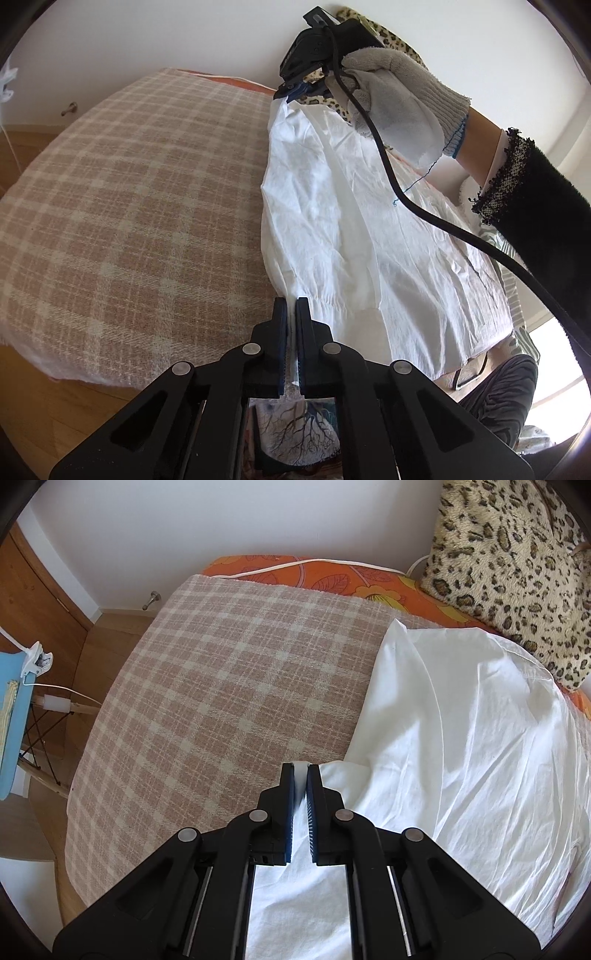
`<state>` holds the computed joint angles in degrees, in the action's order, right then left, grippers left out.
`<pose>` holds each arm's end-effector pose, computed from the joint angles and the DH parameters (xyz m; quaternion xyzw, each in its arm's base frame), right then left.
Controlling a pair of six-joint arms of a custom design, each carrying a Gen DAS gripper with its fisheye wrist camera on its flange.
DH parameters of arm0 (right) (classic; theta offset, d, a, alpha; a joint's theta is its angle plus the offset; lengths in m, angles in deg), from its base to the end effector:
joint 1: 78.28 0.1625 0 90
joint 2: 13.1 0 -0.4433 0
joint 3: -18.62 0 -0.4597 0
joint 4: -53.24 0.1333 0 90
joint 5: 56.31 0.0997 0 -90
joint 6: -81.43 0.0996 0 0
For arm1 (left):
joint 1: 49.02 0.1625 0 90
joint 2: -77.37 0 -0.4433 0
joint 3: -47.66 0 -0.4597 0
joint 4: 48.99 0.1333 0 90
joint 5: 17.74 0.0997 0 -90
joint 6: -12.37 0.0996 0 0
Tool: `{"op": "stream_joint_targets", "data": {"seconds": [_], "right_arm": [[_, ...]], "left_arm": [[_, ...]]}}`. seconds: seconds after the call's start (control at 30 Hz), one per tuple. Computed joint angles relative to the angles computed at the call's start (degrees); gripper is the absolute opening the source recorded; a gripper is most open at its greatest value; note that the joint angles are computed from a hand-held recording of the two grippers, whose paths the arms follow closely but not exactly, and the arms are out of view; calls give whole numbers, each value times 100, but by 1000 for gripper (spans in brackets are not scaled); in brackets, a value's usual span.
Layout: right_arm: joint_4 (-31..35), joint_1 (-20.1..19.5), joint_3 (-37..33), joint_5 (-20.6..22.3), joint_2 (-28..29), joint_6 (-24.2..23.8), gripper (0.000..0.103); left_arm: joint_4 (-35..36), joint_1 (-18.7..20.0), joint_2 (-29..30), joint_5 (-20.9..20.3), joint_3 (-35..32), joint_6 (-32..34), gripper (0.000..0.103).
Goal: Fold small clothes
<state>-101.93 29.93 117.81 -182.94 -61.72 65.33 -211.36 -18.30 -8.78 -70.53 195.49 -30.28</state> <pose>0.2894 -0.6434 0.0878 0.2396 -0.9115 0.1263 0.3094 -0.2111 -0.3505 0.1407 0.1071 0.9380 -0.3023 0.1315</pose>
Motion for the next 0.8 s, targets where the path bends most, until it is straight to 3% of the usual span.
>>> {"op": "stream_joint_targets", "data": {"seconds": [0.17, 0.4, 0.8], "right_arm": [[28, -128, 160, 544, -407, 80, 7], [19, -364, 462, 1166, -1044, 62, 7], [-63, -1042, 925, 1463, -2018, -189, 6]], "left_arm": [[-317, -240, 48, 21, -35, 339, 3], [-812, -340, 554, -383, -297, 798, 3], [-908, -374, 1610, -973, -942, 1629, 3]]}}
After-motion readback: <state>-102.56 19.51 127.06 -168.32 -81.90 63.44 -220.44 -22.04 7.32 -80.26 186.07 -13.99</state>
